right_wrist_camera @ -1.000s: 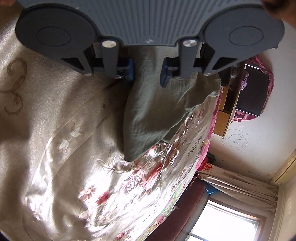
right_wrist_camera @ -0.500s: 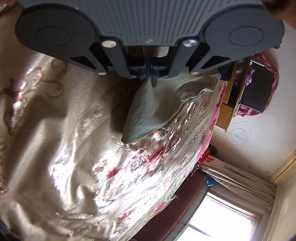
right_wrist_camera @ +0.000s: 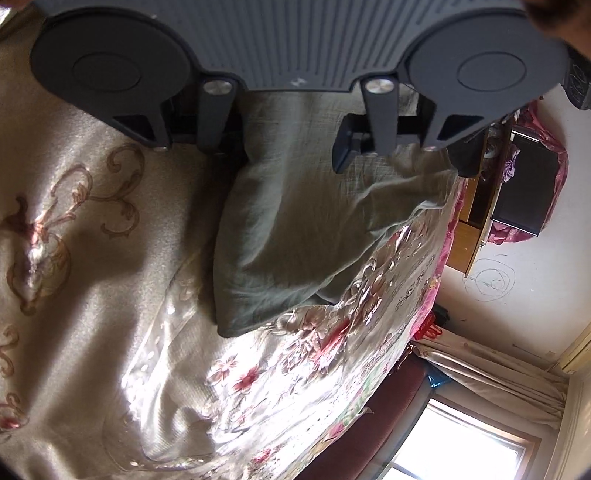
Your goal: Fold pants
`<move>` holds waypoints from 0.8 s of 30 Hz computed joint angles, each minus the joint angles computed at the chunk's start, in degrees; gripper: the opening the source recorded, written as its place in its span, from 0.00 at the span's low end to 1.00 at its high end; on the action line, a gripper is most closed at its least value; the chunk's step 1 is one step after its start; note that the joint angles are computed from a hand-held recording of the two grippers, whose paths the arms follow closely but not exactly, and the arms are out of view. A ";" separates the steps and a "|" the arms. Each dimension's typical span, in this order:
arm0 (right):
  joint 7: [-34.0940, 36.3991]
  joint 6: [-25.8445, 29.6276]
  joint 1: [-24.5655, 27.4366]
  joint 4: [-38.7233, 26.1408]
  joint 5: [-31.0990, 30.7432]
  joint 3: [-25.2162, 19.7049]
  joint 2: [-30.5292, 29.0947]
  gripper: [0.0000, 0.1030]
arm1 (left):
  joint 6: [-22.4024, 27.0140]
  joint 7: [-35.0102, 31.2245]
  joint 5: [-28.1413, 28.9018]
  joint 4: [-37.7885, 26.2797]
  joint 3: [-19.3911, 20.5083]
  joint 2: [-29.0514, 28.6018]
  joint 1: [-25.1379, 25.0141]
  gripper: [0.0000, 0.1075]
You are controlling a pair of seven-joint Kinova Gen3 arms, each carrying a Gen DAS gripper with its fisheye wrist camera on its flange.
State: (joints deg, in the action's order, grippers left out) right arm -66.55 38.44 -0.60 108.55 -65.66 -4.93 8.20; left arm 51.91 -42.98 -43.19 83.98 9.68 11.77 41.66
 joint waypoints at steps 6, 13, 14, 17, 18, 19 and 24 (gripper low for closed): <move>-4.32 -0.09 9.33 0.28 2.17 -8.47 -3.63 0.04 | -4.47 -9.24 6.78 -0.94 -0.60 2.74 -2.59 0.93; -18.85 2.06 -2.36 -5.21 18.09 3.21 -7.59 0.04 | -13.52 -20.93 18.24 1.16 4.20 3.07 -10.01 0.93; -21.18 2.12 -3.97 -5.87 20.42 4.69 -7.67 0.04 | -14.65 -20.39 18.72 1.51 1.54 2.91 -8.34 0.93; -27.24 3.53 -7.61 -8.80 27.41 6.98 -7.35 0.04 | -15.53 -20.56 19.56 1.06 -2.63 3.40 -7.07 0.93; -29.08 4.23 -7.23 -10.14 29.25 5.82 -6.95 0.04 | -15.04 -19.52 18.88 0.63 -3.56 3.76 -6.87 0.93; -30.48 4.54 -6.43 -11.25 30.88 4.17 -6.72 0.04 | -14.87 -18.24 18.53 0.51 -4.43 3.98 -7.00 0.93; -35.55 5.24 -1.59 -19.35 38.98 -7.40 -3.93 0.04 | -19.39 -13.23 19.46 5.86 -5.84 1.05 -9.56 0.93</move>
